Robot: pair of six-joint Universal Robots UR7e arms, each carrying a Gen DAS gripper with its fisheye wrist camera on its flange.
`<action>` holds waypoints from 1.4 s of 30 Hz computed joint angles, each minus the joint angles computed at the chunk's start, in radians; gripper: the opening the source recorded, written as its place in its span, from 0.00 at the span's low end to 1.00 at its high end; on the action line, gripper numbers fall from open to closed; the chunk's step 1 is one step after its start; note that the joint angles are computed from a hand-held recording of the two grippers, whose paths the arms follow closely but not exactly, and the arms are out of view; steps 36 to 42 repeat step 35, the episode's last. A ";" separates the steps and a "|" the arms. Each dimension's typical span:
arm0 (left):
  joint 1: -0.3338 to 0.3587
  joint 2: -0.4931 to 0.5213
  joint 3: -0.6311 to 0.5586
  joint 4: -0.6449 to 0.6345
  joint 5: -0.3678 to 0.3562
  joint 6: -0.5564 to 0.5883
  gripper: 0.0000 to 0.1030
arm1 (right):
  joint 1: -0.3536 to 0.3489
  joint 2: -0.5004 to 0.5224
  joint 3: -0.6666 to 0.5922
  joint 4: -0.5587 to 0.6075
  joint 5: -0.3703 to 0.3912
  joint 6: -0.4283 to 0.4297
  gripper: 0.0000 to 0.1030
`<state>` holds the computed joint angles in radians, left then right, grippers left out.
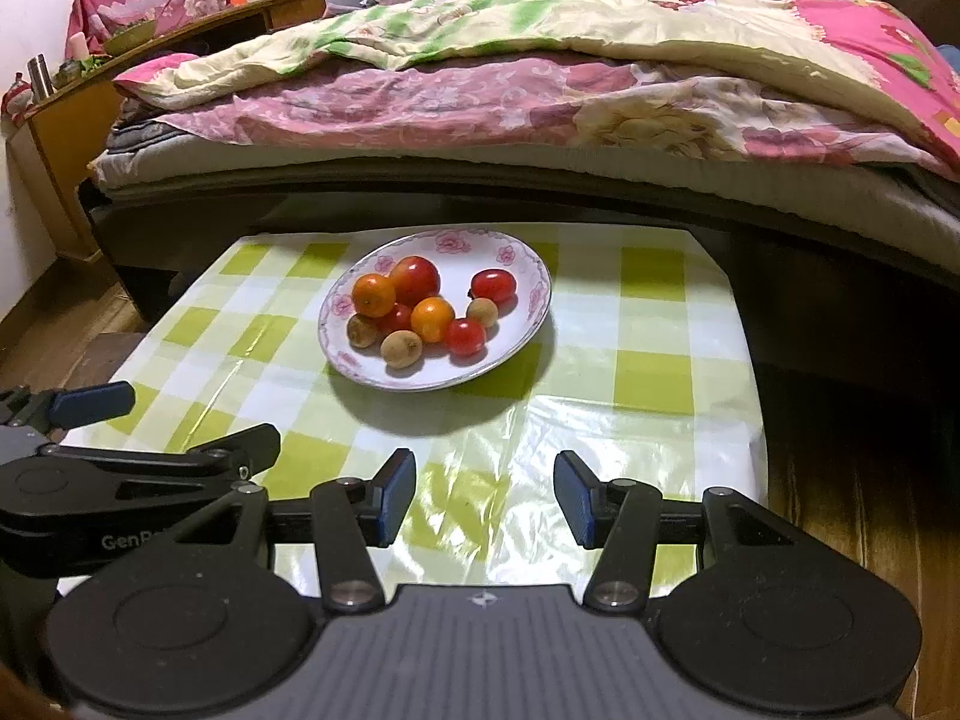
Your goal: Organize fruits
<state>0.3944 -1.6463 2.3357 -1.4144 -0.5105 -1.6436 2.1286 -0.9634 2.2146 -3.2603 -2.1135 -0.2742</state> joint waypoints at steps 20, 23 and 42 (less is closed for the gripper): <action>-0.089 -0.034 0.046 0.035 -0.087 -0.062 1.00 | 0.025 -0.066 0.101 0.003 -0.009 0.045 0.51; -0.096 -0.032 0.047 0.042 -0.093 -0.072 1.00 | 0.026 -0.069 0.105 0.001 -0.010 0.048 0.51; -0.099 -0.027 0.046 0.057 -0.110 -0.088 1.00 | 0.030 -0.071 0.115 0.003 -0.016 0.049 0.51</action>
